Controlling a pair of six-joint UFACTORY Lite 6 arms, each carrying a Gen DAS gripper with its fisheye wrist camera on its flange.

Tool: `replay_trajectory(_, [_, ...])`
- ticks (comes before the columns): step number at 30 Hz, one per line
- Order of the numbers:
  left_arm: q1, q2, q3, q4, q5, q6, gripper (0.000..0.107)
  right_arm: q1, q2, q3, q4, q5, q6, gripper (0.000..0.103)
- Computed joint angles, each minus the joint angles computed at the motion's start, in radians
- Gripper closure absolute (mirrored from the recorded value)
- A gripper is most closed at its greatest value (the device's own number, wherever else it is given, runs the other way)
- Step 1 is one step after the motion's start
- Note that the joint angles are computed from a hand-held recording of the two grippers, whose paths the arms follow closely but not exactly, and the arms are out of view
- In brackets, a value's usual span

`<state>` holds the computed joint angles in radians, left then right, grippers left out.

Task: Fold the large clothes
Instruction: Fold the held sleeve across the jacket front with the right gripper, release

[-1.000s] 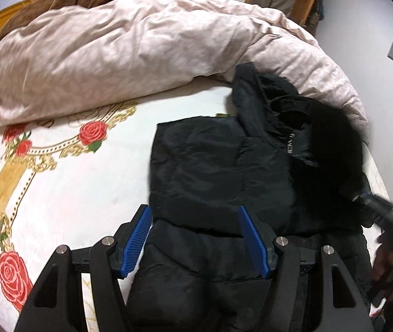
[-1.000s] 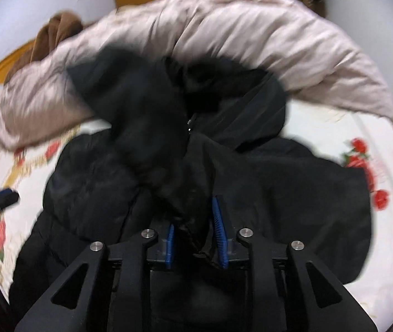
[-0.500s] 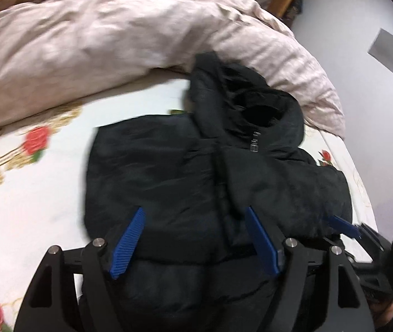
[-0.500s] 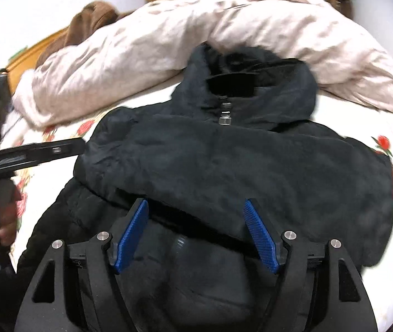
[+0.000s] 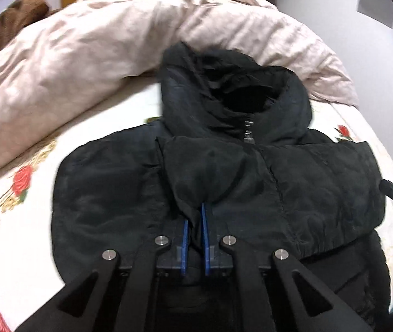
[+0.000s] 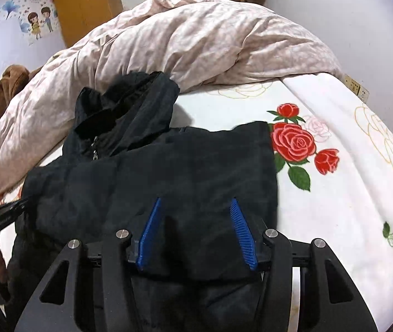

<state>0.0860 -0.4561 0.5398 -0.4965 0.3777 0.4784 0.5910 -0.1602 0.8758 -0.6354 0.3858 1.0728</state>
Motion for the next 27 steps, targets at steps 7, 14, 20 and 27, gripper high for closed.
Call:
replay_trajectory(7, [0.095,0.154,-0.028,-0.298,-0.053,0.321,0.094,-0.041,0.238,0.042,-0.043,-0.115,0.031,0.051])
replay_trajectory(14, [0.087,0.137,-0.031,-0.245,-0.050,0.250,0.085,-0.053,0.285,0.059,-0.030,-0.120,0.015,0.051])
replay_trajectory(20, [0.256,-0.101,-0.004,-0.138,0.182,0.154,0.078,-0.067,0.069,0.004,0.043,-0.083,-0.079,0.051])
replay_trajectory(27, [-0.007,0.154,0.154,-0.103,-0.021,0.067,0.070,-0.202,0.218,0.185,0.233,-0.099,-0.380,0.051])
